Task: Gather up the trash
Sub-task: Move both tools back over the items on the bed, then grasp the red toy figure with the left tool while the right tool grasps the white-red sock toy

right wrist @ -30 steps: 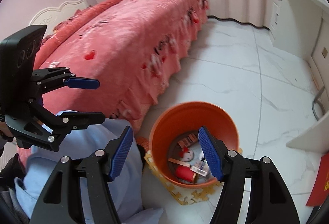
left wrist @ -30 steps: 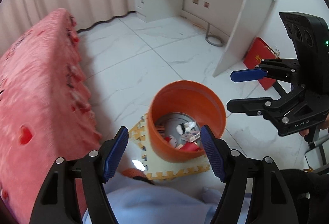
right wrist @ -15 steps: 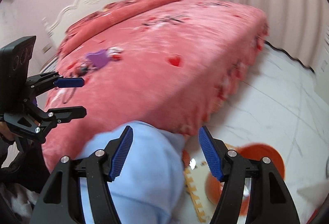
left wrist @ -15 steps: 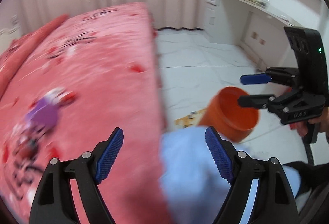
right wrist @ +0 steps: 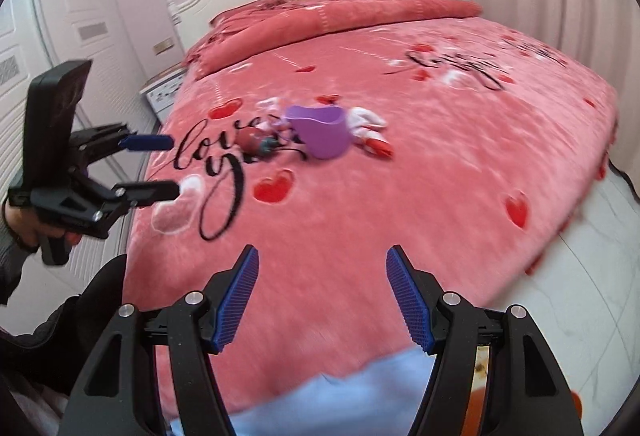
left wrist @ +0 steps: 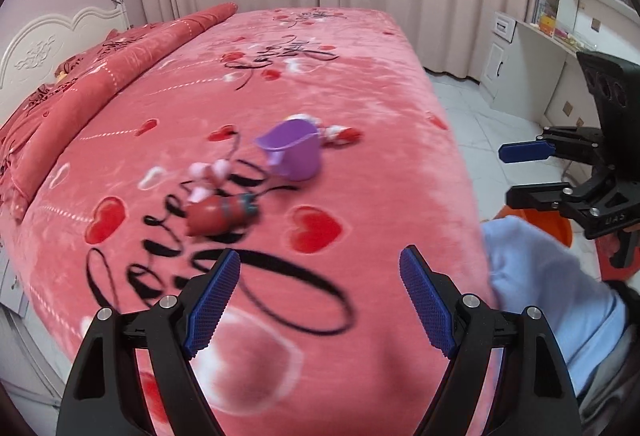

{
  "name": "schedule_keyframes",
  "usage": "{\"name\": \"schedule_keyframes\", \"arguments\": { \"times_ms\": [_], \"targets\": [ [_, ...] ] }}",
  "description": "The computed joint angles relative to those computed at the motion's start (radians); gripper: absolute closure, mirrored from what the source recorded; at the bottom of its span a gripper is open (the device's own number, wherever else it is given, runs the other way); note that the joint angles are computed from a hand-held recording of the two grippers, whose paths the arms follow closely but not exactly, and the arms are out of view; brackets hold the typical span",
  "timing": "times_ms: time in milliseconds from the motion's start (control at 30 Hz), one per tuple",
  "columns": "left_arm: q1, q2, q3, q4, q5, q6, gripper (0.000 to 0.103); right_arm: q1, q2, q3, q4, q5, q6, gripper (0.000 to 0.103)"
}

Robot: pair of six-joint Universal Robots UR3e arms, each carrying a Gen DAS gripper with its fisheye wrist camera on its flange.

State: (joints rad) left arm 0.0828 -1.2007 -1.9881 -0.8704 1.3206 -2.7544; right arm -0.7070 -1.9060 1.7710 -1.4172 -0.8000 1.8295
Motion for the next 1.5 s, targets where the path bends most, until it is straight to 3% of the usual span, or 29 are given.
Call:
{"name": "schedule_keyframes", "arguments": {
  "times_ms": [233, 300, 633, 700, 967, 1000, 1167, 1233, 1500],
  "targets": [
    [0.183, -0.186, 0.093, -0.014, -0.133, 0.243, 0.021, 0.231, 0.128, 0.002, -0.305, -0.046, 0.269, 0.036],
    [0.19, -0.266, 0.127, 0.025, -0.124, 0.284, 0.021, 0.255, 0.16, -0.003, -0.346, -0.059, 0.306, 0.036],
    [0.213, -0.541, 0.282, 0.049, -0.147, 0.296, 0.021, 0.359, 0.355, -0.064, -0.532, -0.124, 0.468, 0.036],
    [0.208, -0.565, 0.286, 0.055, -0.149, 0.294, 0.015, 0.362, 0.366, -0.066, -0.54, -0.126, 0.474, 0.036],
    [0.198, -0.612, 0.273, 0.106, -0.171, 0.283, 0.016, 0.353, 0.392, -0.062, -0.562, -0.129, 0.48, 0.036],
    [0.201, -0.613, 0.271, 0.103, -0.182, 0.276, 0.023, 0.35, 0.393, -0.06, -0.565, -0.127, 0.481, 0.036],
    [0.202, -0.562, 0.206, 0.125, -0.176, 0.253, 0.032, 0.344, 0.41, -0.061, -0.581, -0.126, 0.485, 0.036],
    [0.216, -0.517, 0.167, 0.105, -0.183, 0.242, 0.043, 0.343, 0.416, -0.063, -0.582, -0.124, 0.483, 0.036],
    [0.225, -0.32, 0.039, 0.002, -0.178, 0.205, 0.051, 0.335, 0.437, -0.067, -0.6, -0.108, 0.473, 0.036]
  ]
}}
